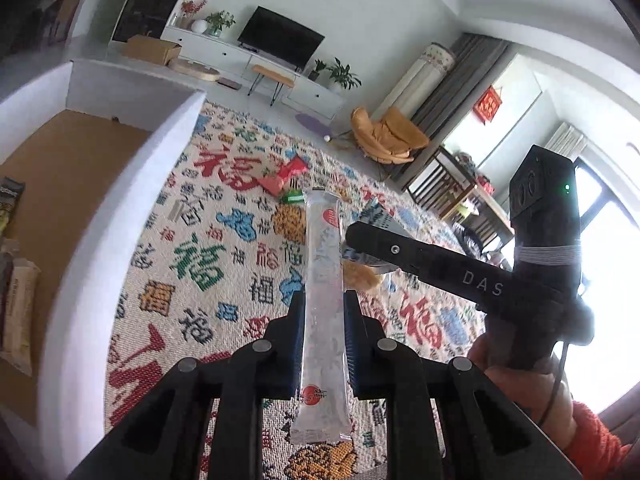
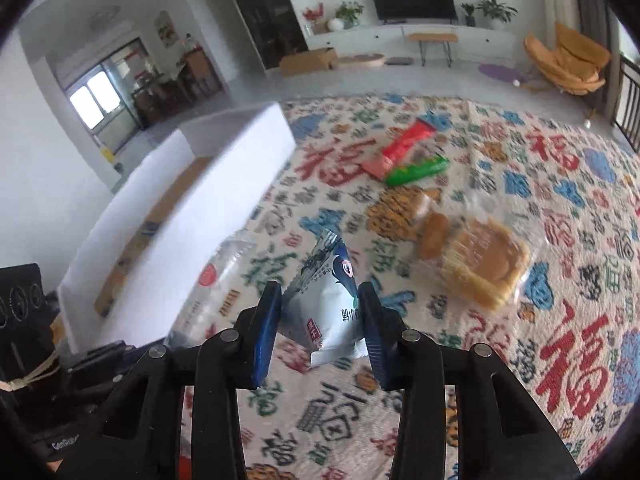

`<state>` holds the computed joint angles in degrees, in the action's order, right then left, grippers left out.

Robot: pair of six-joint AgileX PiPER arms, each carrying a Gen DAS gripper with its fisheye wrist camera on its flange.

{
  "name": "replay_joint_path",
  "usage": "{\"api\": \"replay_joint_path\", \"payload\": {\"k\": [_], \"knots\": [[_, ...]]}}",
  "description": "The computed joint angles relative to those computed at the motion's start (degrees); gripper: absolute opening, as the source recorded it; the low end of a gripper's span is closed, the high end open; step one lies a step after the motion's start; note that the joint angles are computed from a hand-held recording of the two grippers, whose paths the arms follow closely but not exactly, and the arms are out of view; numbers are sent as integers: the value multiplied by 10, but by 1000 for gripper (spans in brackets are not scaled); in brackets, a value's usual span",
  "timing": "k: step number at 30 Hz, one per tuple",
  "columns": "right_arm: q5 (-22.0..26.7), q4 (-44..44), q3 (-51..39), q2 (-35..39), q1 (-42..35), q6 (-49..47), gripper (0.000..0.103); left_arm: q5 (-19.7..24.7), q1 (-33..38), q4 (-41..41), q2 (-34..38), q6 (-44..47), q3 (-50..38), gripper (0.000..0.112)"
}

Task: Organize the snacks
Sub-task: 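Carry the jelly tube into the box with the left tool while the right tool carries the silver-blue packet there, then move both open tools back from the box to the snack pile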

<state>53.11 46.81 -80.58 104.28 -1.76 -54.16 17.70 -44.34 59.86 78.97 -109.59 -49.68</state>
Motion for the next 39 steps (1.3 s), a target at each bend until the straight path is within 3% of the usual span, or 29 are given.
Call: {"api": "replay_joint_path", "payload": {"k": [6,9,11,13,14,15,19,22,25,30,33,34,37,39], "knots": [[66,62,-67,-39,109,38,41,204,2,-58,-182,77,35,18],[78,80,-95,-30,169,64,42,267,46,-91,-221,101,61,18],[83,81,-120,-9,205,84,45,321,85,-128,-220,118,73,26],[78,69,-132,8,227,106,63,304,125,-151,-243,109,109,67],[73,73,-125,10,229,106,71,288,135,-149,-258,88,129,74],[66,85,-110,6,224,94,71,284,131,-133,-274,46,148,79],[3,101,-29,-35,186,19,75,273,106,-100,-246,3,143,80],[-45,88,44,-53,130,-50,79,287,42,-53,-188,-31,106,80],[-149,58,136,-41,64,-139,79,293,-21,-39,-108,-12,42,83],[-285,96,214,24,-76,-297,79,202,-55,-75,54,95,-78,97],[-319,120,202,55,-137,-330,79,107,-45,-118,172,166,-136,98],[-323,109,192,62,-146,-312,79,102,-45,-138,220,190,-159,98],[-268,79,150,83,-179,-246,79,166,-39,-231,332,299,-250,96],[-274,67,149,83,-175,-236,82,184,-35,-205,357,294,-272,96]]}}
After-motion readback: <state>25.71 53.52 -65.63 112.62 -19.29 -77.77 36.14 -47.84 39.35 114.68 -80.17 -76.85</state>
